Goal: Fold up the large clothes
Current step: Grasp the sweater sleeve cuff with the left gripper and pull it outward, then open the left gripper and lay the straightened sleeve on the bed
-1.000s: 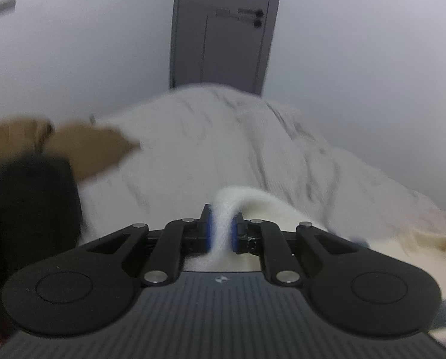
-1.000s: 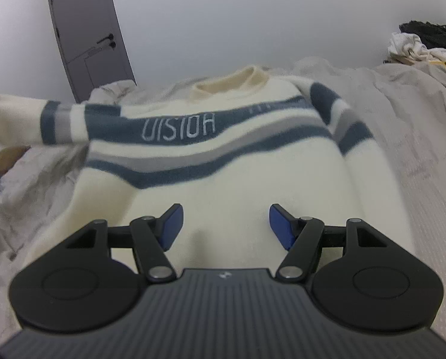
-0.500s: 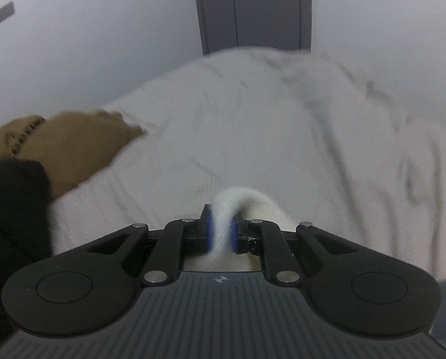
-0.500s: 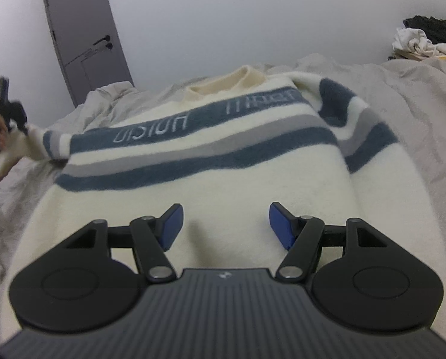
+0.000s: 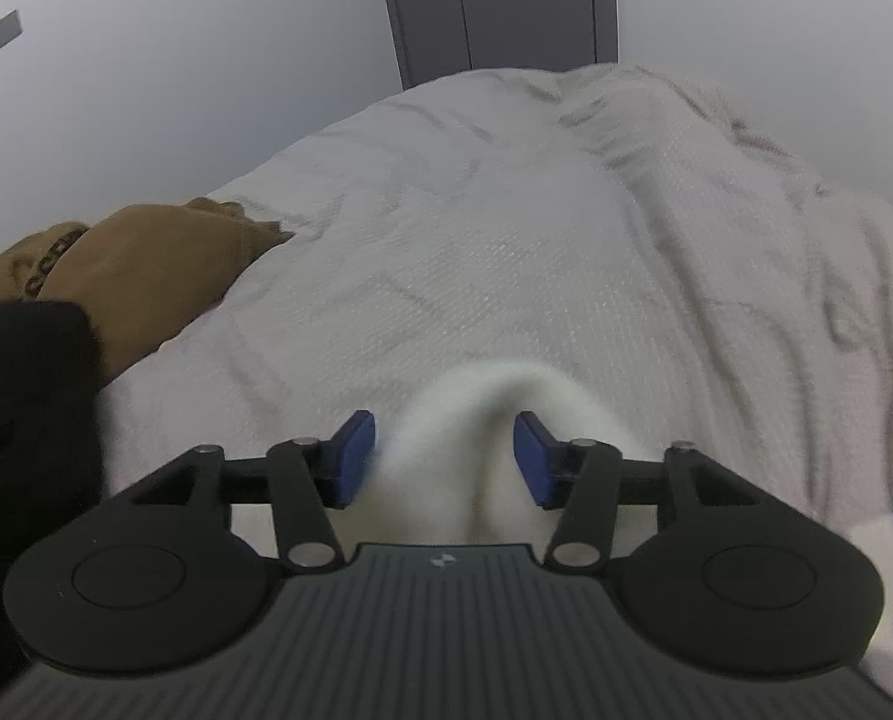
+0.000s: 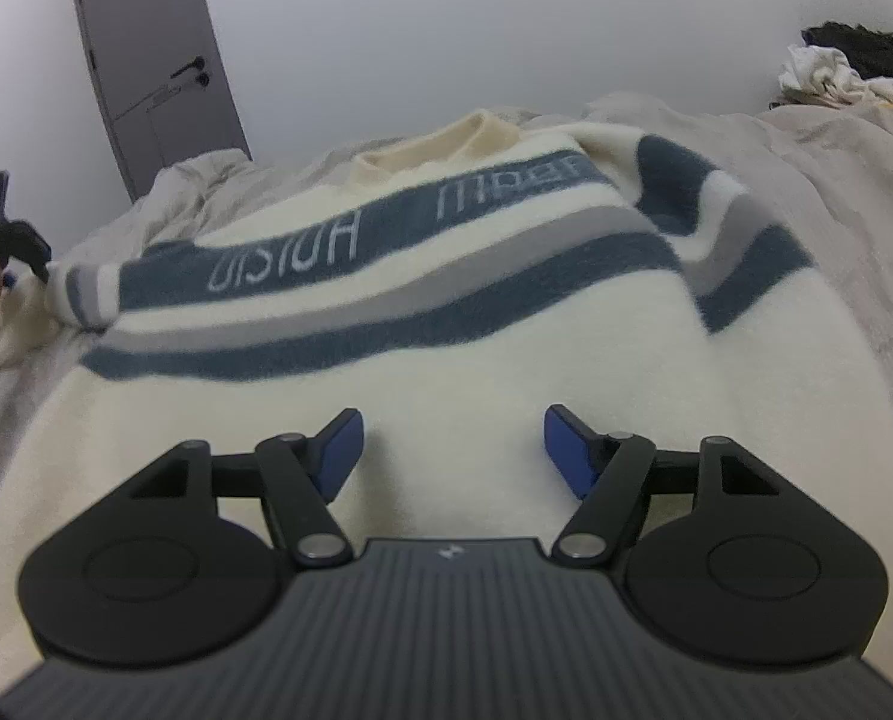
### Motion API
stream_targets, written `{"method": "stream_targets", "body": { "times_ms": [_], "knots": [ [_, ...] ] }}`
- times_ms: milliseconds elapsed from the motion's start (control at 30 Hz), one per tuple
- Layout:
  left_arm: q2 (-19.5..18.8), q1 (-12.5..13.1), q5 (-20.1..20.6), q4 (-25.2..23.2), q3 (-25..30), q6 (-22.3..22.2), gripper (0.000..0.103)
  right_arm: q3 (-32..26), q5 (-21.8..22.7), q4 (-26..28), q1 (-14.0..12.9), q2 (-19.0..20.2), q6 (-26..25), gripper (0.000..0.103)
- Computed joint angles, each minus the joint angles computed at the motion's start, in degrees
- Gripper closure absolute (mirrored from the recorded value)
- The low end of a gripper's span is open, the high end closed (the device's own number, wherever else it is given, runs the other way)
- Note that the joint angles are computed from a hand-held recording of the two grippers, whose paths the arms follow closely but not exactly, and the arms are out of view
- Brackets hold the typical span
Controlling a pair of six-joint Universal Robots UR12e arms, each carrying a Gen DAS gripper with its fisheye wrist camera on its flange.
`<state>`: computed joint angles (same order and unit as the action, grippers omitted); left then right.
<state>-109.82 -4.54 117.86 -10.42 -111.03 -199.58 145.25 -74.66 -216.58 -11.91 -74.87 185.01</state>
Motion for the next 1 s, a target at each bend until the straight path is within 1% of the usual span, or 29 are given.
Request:
{"method": "stream_targets", "body": {
  "times_ms": [33,133,233,333,433,500,533,633,733,800,867,1000],
  "knots": [
    [1.1,-0.1,-1.0,-0.1,-0.8,-0.6,0.045,0.2,0.6,0.1,-0.4,-0.3,0.6,0.035],
    [4.1,-1.0,-2.1,-1.8,-2.8,-0.7,0.045,0.7,1.4,0.2,-1.0,-1.2,1.3,0.035],
    [7.7,-2.4,-4.5,-2.2,-5.5,-1.7,0.045,1.1,0.9,-0.2,-0.9,-1.7,0.6,0.035],
    [11.2,-4.3,-7.1,-3.1,-7.8,-2.9,0.045,1.6,0.8,-1.3,-0.9,-1.9,-0.7,0.035],
    [14.4,-6.6,-11.1,-3.5,-9.9,-5.1,0.045,2.3,1.6,-1.6,-1.0,-2.4,-2.8,0.035],
    [16.6,-8.3,-14.5,-3.5,-11.3,-6.2,0.045,2.9,2.1,-1.9,-1.2,-3.0,-3.7,0.035],
    [17.2,-9.0,-15.8,-3.2,-11.9,-6.2,0.045,3.1,2.1,-2.0,-1.2,-3.2,-3.9,0.035],
    [18.7,-12.5,-17.4,-3.8,-12.9,-6.6,0.045,3.8,2.4,-2.0,-1.0,-4.0,-4.6,0.035],
    [20.2,-15.4,-19.6,-3.5,-14.2,-8.8,0.045,4.8,2.3,-1.4,-1.0,-5.0,-6.4,0.035],
    [21.2,-17.4,-20.7,-3.8,-15.1,-10.5,0.045,5.6,4.2,0.5,-2.3,-6.8,-4.5,0.035],
    [22.1,-18.9,-22.0,-4.2,-16.2,-11.9,0.045,6.6,6.1,1.3,-3.6,-8.5,-2.5,0.035],
    [23.5,-21.0,-25.2,-7.1,-18.5,-16.5,0.045,8.8,8.9,3.9,-5.9,-12.3,-1.3,0.035]
  ]
}}
